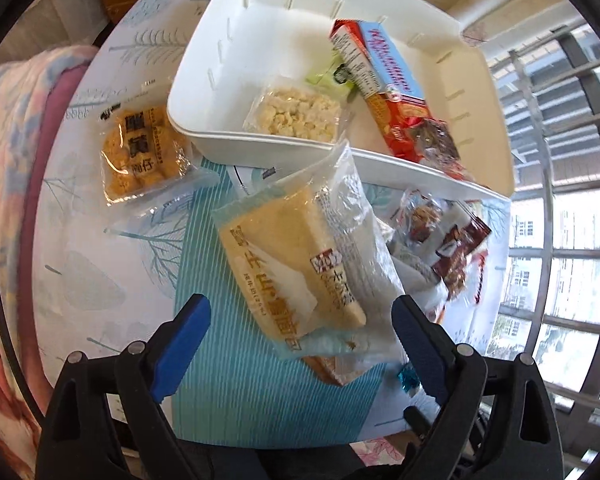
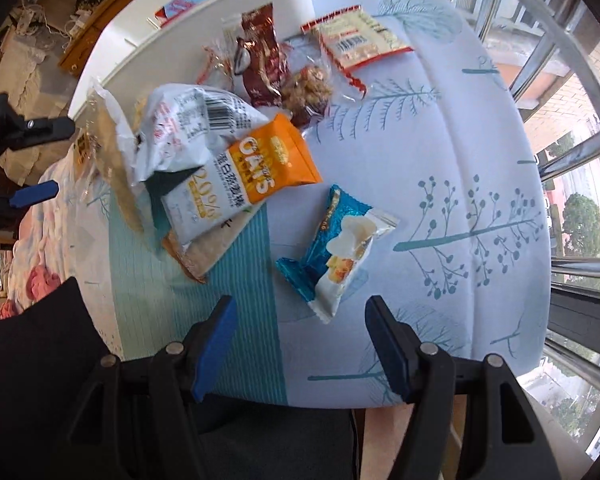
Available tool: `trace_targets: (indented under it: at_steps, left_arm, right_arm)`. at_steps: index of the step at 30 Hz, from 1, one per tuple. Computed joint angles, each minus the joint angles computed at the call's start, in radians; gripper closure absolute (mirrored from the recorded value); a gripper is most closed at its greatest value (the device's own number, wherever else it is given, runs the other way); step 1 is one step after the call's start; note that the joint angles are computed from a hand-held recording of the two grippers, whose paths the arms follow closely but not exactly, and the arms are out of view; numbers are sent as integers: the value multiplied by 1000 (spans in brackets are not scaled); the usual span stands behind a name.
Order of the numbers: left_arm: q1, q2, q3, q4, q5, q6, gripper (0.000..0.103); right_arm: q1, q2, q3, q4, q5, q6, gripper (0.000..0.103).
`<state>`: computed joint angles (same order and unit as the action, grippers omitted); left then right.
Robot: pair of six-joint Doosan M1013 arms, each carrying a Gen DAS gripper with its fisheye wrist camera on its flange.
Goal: Organize snacks
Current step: 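Reach the left gripper to the clear bread bag while the right reaches the blue-and-white packet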
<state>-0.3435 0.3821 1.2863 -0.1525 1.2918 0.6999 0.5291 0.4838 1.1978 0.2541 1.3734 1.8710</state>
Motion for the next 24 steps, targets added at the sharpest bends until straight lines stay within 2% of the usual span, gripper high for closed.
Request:
trace_targets:
  at_steps: [5,13,18,20,24]
  left_arm:
    - [4,55,-46,6,75,-88,12]
    - [4,121,-103,11,148,-133,12]
    - [13,136,-94,-13,145,-153,12]
    - [20,136,-83,-34,127,-157,19]
    - [21,137,-71,-29,126,-165,25]
  right_arm:
    - [-16,31,-27,2,49,-28,36]
    - [-37,68,-55,12,95,-50,36]
    - [-43,94,-80,2,135,-67,36]
    - [-43,103,-88,2,147,-80,36]
    - [-37,118,-106,-4,160,-96,36]
